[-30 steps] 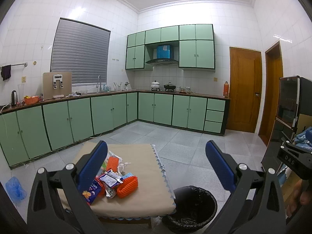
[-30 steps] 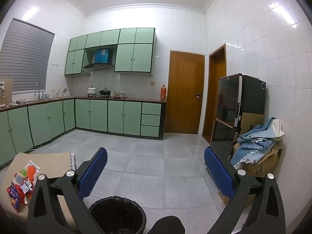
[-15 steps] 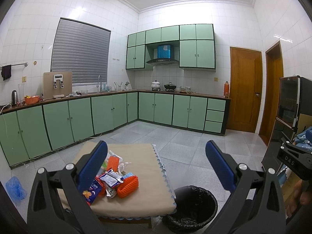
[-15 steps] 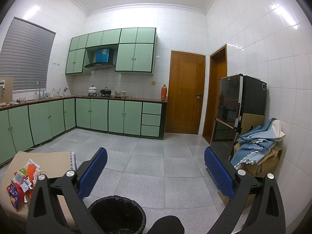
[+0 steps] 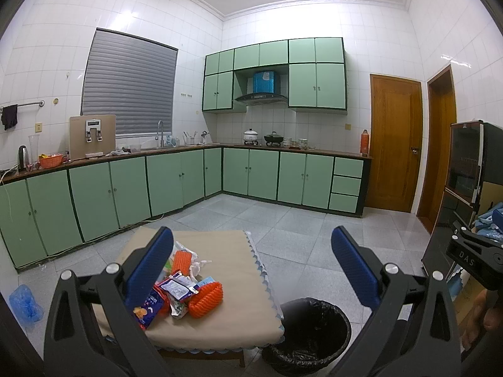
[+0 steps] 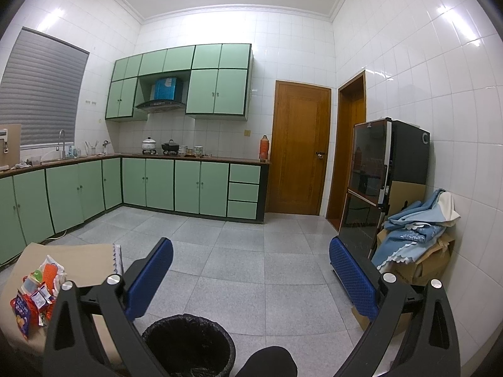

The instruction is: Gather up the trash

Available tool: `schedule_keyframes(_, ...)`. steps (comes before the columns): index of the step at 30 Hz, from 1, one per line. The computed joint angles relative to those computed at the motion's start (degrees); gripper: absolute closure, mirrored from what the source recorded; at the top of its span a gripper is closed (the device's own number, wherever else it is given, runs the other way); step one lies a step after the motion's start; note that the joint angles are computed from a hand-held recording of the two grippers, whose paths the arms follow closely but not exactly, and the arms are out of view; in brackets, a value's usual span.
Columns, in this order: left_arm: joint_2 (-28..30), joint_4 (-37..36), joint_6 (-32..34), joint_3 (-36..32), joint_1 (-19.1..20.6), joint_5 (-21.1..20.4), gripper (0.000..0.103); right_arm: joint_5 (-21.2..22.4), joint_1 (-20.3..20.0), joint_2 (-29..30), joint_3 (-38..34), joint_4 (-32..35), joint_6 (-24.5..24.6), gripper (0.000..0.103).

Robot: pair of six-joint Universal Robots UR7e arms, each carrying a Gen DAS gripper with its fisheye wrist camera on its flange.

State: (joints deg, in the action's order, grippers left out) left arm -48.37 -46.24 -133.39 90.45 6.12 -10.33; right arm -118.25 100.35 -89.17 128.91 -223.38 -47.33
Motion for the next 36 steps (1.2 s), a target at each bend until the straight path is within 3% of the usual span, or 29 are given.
schedule_keyframes(36, -0.2, -1.5, 1.1, 0.7, 0.1, 0.0, 0.006, 1.0, -1.4, -0.3, 0.7, 0.0, 0.3, 0.006)
